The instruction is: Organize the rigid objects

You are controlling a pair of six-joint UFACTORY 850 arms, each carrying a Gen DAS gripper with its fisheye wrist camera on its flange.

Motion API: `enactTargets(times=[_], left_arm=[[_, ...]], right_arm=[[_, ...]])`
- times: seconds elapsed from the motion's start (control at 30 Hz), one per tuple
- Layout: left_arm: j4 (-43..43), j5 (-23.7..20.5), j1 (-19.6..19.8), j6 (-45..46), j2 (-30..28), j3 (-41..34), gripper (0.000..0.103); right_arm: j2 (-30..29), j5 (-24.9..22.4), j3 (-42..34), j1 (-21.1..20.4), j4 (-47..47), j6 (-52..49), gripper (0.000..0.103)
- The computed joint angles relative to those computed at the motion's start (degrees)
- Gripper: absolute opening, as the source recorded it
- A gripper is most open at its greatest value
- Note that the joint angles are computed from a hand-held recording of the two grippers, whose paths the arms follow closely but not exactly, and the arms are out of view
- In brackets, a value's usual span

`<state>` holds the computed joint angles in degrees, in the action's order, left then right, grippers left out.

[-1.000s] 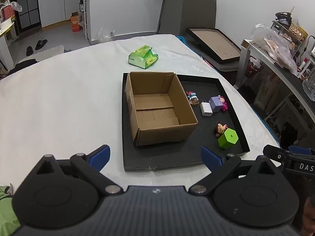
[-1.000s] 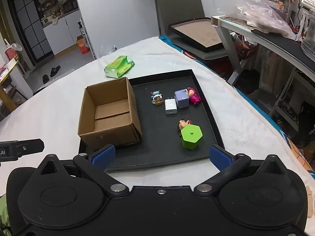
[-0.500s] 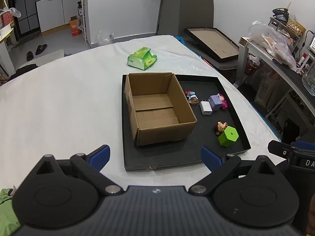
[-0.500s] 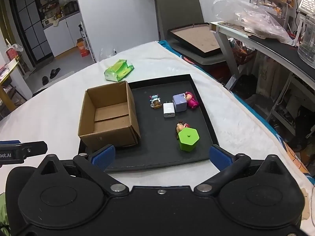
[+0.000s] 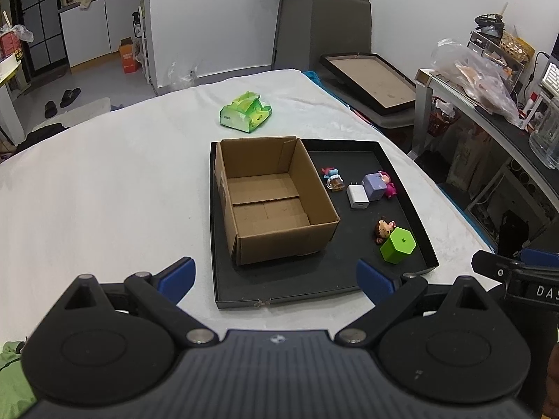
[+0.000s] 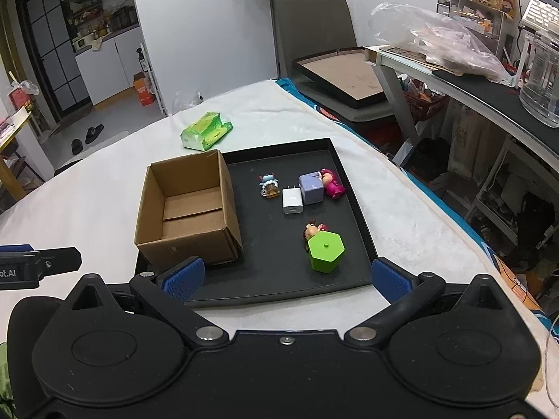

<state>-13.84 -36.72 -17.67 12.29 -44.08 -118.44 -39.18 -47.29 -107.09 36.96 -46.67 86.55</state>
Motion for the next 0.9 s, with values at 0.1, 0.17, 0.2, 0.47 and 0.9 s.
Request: enactTargets(times=[0.1,0.17,0.2,0.47,0.9], left_arm=[[0.22,-0.07,-0.12,-0.17,-0.10,-0.40,0.098],[0.27,0.18,-0.21,-0.03,0.15,-0.09,0.098],[0.47,0.28,-0.24,-0.05,0.24,0.01,0.098],[1.56,0.43,-0.59,-0.80,0.49,0.14,0.098],[1.63,0.61,-0.87,-0.73,0.75,0.51,0.098]], right_arm=[[0.30,-0.03,0.46,0.01,-0.22,0.30,0.103],[0.27,-0.38,0.54,0.16,-0.56,0.72,0.103],[0.28,-0.55,0.60,0.22,-0.67,0.89,0.103],[0.78,-0.31,1.49,0.23,-1.05,1.58,0.103],[1.54,-0.16,2.89,0.36,-1.84,2.81,0.103]])
